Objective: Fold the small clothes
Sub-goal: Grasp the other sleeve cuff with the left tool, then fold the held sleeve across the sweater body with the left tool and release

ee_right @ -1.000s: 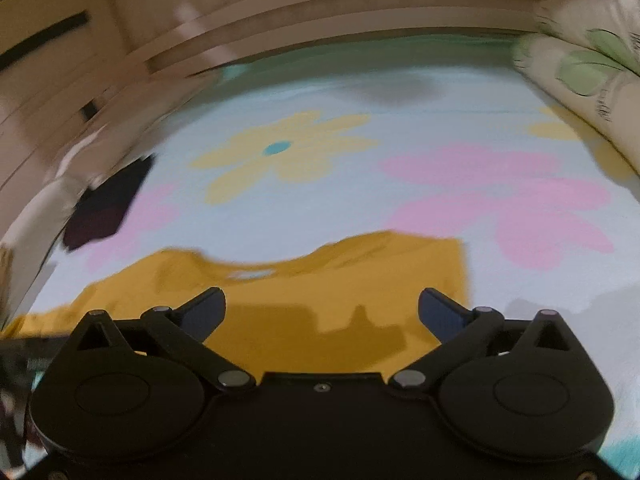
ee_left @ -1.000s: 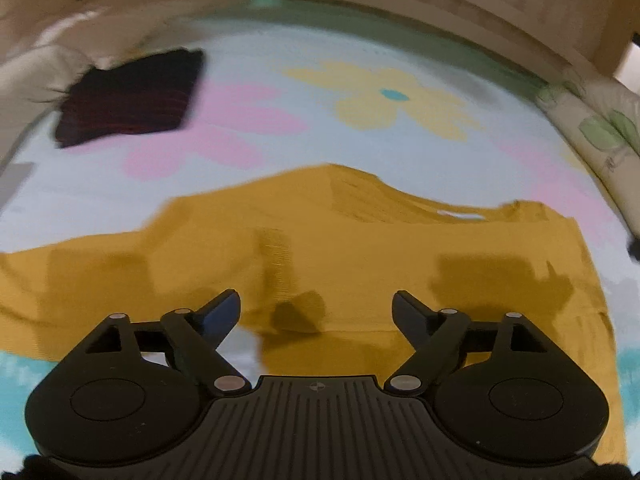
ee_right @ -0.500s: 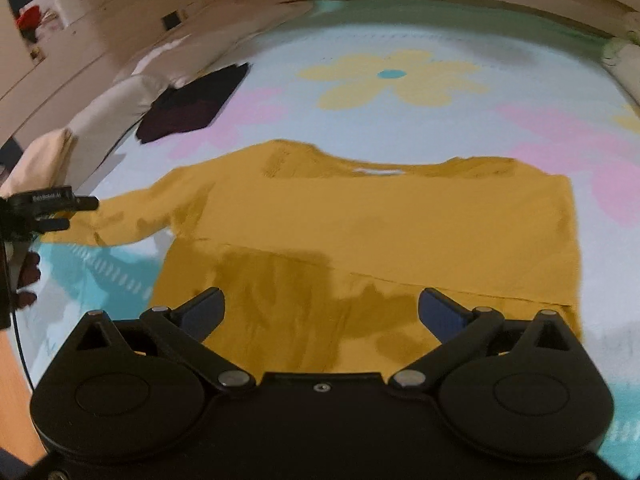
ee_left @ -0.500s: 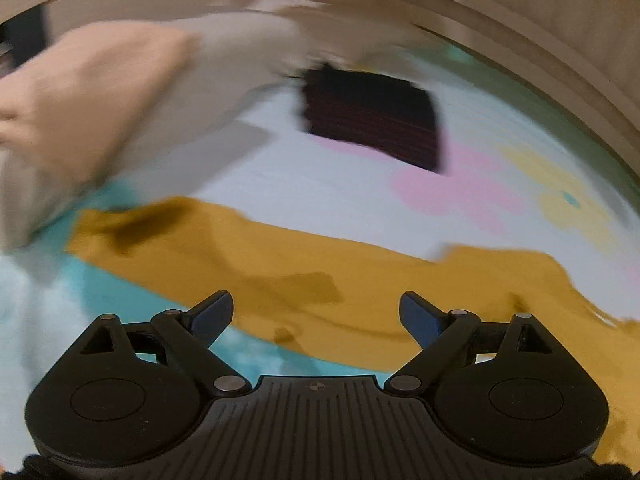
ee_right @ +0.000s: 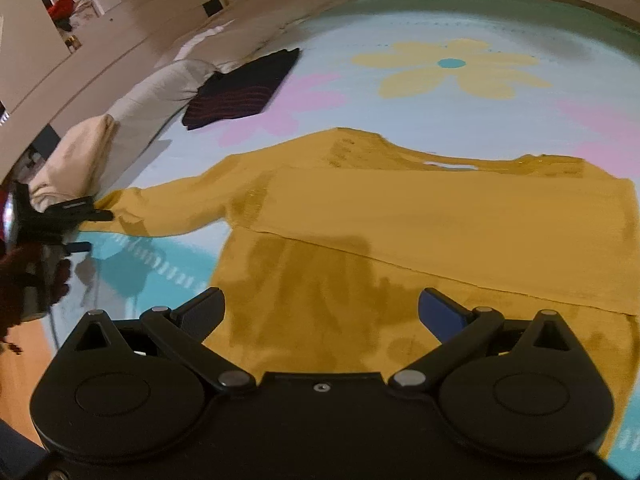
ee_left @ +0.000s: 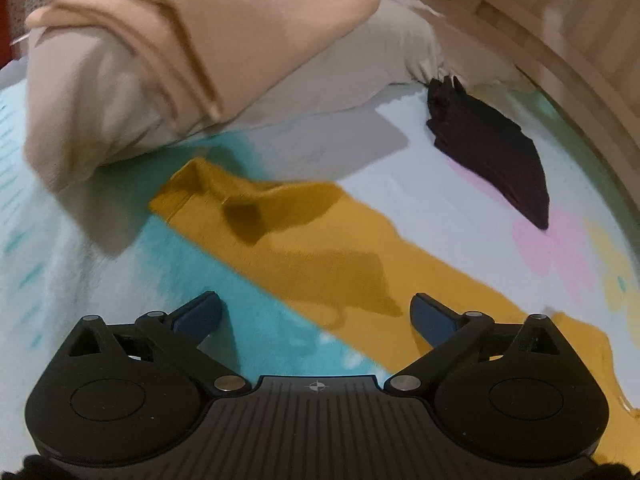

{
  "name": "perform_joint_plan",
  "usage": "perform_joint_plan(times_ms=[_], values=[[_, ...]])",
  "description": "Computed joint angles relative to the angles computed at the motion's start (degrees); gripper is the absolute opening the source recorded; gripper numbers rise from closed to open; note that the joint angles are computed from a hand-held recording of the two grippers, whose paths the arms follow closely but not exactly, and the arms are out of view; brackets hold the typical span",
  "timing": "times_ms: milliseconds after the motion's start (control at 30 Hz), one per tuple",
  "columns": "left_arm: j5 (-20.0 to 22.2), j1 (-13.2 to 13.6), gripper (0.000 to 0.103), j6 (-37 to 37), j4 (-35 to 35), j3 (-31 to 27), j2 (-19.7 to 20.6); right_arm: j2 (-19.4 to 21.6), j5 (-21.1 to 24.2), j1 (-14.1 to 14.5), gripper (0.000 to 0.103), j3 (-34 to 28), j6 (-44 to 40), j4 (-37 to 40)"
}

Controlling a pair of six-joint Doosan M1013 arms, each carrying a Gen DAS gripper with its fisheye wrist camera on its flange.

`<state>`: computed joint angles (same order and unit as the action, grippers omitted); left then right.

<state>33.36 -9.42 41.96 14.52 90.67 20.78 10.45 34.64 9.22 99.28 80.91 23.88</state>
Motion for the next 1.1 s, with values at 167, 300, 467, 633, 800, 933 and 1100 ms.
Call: perform_joint_plan(times_ms=[167, 300, 467, 633, 800, 933, 1100], values=[[-1.20, -0.50, 0.102, -4.42, 6.17, -1.03, 1.48, 0.05, 0.18, -0.08, 0.103, 0.06, -0.50, 0.99], [-1.52, -1.41, 0.072, -12.15, 13.36, -1.24, 1.94, -0.05, 0.35, -0.37, 0.103, 0.10, 0.15, 0.72], [0.69, -1.83, 0.005, -12.07, 10.54, -2.64, 2.08, -0.36, 0.29, -1.07, 0.103, 0.41, 1.13, 0.48], [-1.67, -4.31, 0.005, -13.80, 15.23, -3.28, 0.48, -0.69, 0.11, -2.14, 0.103, 0.60, 0.78, 1.71], [-5.19, -8.40, 0.005, -8.64, 14.85, -4.91, -0.58, -1.58, -0.86, -3.26, 0.103, 1.36, 1.19, 2.69], [-8.16, -12.28, 0.005, -1.49, 10.93, -6.32, -0.50, -2.31, -1.42, -4.18, 0.103, 2.06, 2.81, 2.16], [-10.29, -16.96, 0.005, 14.61, -2.71, -8.11, 0.54, -3.36, -2.64, -5.77, 0.103, 3.20, 4.44, 2.04]])
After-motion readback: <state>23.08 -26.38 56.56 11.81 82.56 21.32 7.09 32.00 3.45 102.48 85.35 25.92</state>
